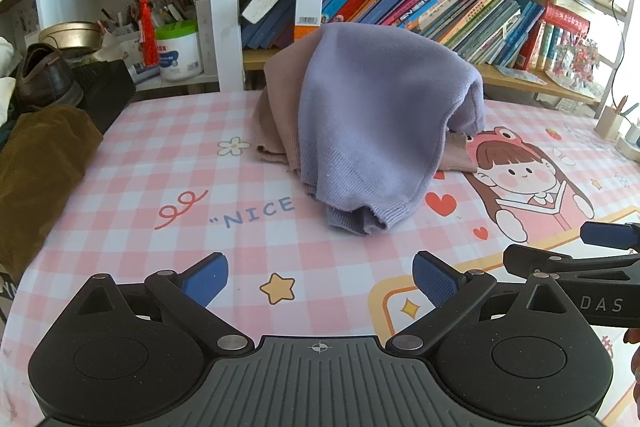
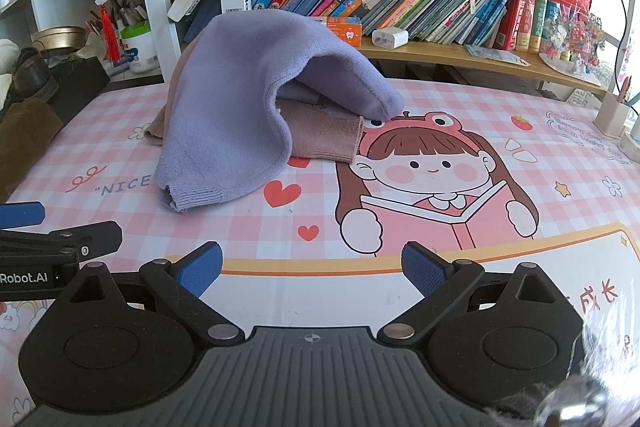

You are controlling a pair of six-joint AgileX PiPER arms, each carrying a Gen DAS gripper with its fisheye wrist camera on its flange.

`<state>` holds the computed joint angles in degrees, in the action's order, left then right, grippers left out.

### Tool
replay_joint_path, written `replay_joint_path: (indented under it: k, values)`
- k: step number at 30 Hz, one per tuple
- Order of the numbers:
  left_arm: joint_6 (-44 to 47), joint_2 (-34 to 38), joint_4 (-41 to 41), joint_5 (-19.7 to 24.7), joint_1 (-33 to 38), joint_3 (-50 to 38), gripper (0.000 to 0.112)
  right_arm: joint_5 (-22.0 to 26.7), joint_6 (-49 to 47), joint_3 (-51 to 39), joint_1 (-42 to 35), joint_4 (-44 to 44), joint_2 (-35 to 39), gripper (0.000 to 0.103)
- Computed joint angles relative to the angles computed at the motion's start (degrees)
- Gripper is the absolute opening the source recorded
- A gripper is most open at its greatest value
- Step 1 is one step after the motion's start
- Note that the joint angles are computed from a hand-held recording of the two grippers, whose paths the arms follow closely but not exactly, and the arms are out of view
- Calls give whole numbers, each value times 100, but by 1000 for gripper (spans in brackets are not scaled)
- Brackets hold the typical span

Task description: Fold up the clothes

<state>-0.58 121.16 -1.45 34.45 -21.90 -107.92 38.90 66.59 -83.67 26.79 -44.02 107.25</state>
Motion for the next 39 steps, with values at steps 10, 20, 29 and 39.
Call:
replay_joint_path:
  k: [10, 20, 29, 39]
  values:
    - [136, 26, -132, 91, -12, -59, 100, -76, -107, 20, -32, 100, 0, 97]
    - [-304, 68, 254, 208, -177, -198, 100, -330, -337, 192, -203, 243, -121, 97]
    - [-1470, -119, 1184, 70, -531, 32, 100, -789, -1171, 518, -574, 758, -414, 97]
    - [-3464, -223, 2625, 410, -1107, 165, 100, -1452, -3427, 946, -1240, 2429, -754, 97]
